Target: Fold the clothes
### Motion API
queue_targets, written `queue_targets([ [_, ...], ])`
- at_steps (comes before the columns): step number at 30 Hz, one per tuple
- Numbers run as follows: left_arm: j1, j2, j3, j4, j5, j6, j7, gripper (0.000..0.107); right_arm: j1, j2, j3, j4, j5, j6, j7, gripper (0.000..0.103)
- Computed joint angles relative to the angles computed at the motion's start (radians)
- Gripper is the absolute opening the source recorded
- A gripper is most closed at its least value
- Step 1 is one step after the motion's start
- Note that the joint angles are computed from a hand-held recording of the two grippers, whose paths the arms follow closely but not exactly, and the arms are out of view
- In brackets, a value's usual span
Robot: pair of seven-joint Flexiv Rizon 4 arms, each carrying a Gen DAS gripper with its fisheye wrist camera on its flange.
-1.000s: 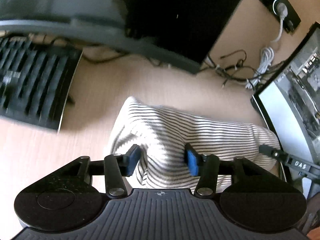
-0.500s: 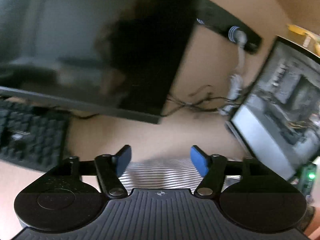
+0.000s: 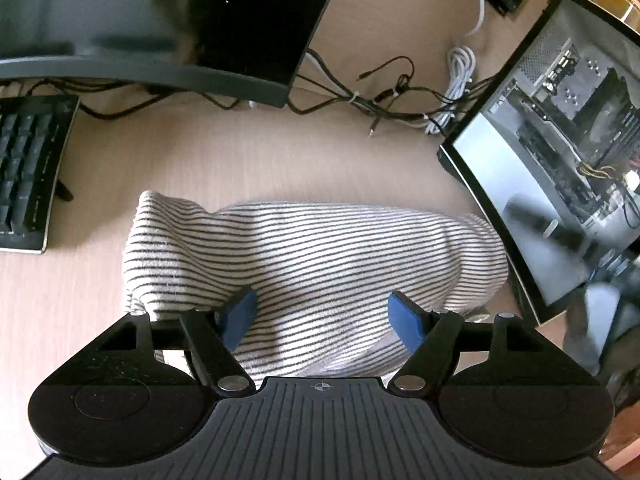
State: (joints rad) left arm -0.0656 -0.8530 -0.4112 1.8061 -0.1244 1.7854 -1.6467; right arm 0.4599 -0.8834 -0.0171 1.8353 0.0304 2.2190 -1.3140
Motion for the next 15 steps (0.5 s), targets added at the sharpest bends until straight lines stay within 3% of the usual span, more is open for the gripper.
queue_targets([
  [2,0.006,-0.003,-0.012,0.003,0.003,0.001,-0.001,0.083,-0.026,-0.015,0.027,-0.028,-0.057,0.035,-0.006,0.102],
  [4,0.014,0.0,-0.022,0.009,0.005,0.001,-0.004,0.084,-0.109,-0.037,0.105,-0.053,-0.19,0.029,0.039,0.103],
  [7,0.033,0.003,-0.041,0.023,0.011,0.004,-0.009,0.084,-0.212,-0.077,0.214,-0.075,-0.387,-0.086,0.171,0.103],
  [9,0.058,0.013,-0.066,0.042,0.018,0.0,-0.013,0.083,-0.211,-0.088,0.216,-0.08,-0.411,-0.181,0.223,0.103],
  [11,0.047,0.045,-0.048,0.074,0.017,0.024,-0.031,0.083,-0.179,-0.088,0.186,-0.06,-0.4,-0.172,0.211,0.103],
  [13,0.018,0.081,-0.008,0.112,0.01,0.084,-0.07,0.084,-0.155,-0.068,0.163,-0.028,-0.397,-0.158,0.183,0.103],
  [15,-0.06,0.115,0.09,0.126,-0.023,0.138,-0.113,0.087,-0.141,-0.066,0.151,-0.013,-0.383,-0.138,0.167,0.103],
])
